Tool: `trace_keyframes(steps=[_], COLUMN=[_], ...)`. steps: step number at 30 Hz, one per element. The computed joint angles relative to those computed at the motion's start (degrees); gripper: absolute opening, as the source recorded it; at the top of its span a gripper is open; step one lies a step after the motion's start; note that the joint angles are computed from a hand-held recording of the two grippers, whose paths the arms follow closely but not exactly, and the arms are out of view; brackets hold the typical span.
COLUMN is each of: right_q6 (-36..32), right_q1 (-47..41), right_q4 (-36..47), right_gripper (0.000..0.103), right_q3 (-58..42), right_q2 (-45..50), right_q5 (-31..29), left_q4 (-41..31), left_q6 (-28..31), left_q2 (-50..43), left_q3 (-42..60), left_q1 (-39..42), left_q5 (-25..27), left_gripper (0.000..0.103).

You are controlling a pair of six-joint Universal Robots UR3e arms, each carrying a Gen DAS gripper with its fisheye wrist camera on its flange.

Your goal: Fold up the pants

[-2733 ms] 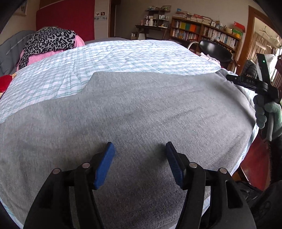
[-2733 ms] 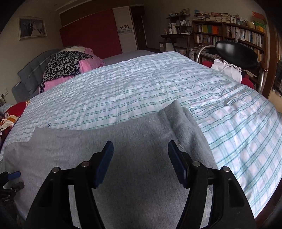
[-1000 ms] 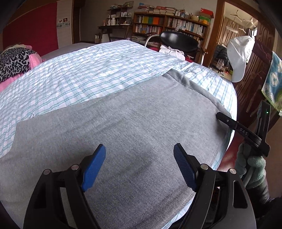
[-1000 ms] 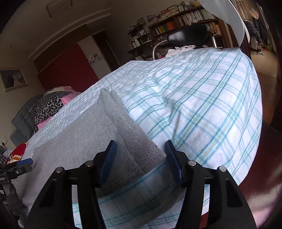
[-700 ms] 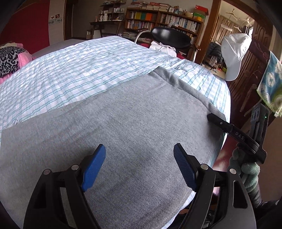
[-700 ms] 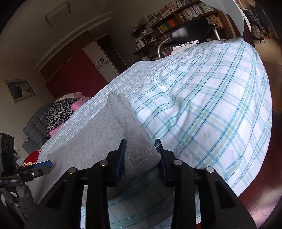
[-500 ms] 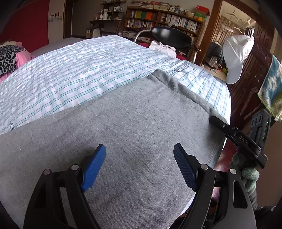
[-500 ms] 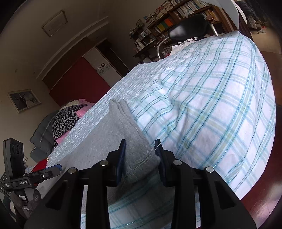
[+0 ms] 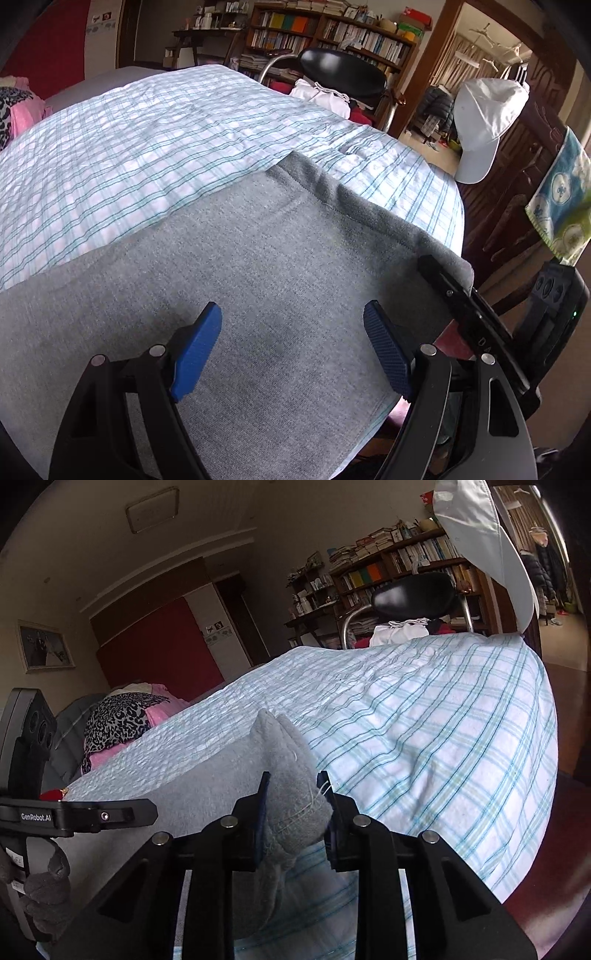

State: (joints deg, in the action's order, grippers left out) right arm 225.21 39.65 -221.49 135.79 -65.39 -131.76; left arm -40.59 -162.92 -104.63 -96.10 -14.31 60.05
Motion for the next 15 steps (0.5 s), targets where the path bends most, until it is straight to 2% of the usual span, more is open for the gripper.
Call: trace_keyframes(steps=[3,9,15], right_q6=[-1.63,-5.78,-9.74], right_q1=[2.73,6.15,7.58], right_q4=[2.56,5.89,8.52], right_gripper=[0.024,0.024,0.023], right_q3=[-3.84,-10.73,-16.67], right_q2=[1.2,3.24,5.72], right_q5=[-2.52,-3.79,-1.23], left_q4=[-4.03,-9.64,-13.2], left_q6=[-1.62,-2.75,-1.64], left_q2=[-2.48,-6.95,-8.84], left_q3=[5.21,13.76,17.44], left_q1=[0.13,-1.03,-1.29], left_q5=[-3.01,-5.7,-7.47], left_gripper=[0.079,0.079,0.081])
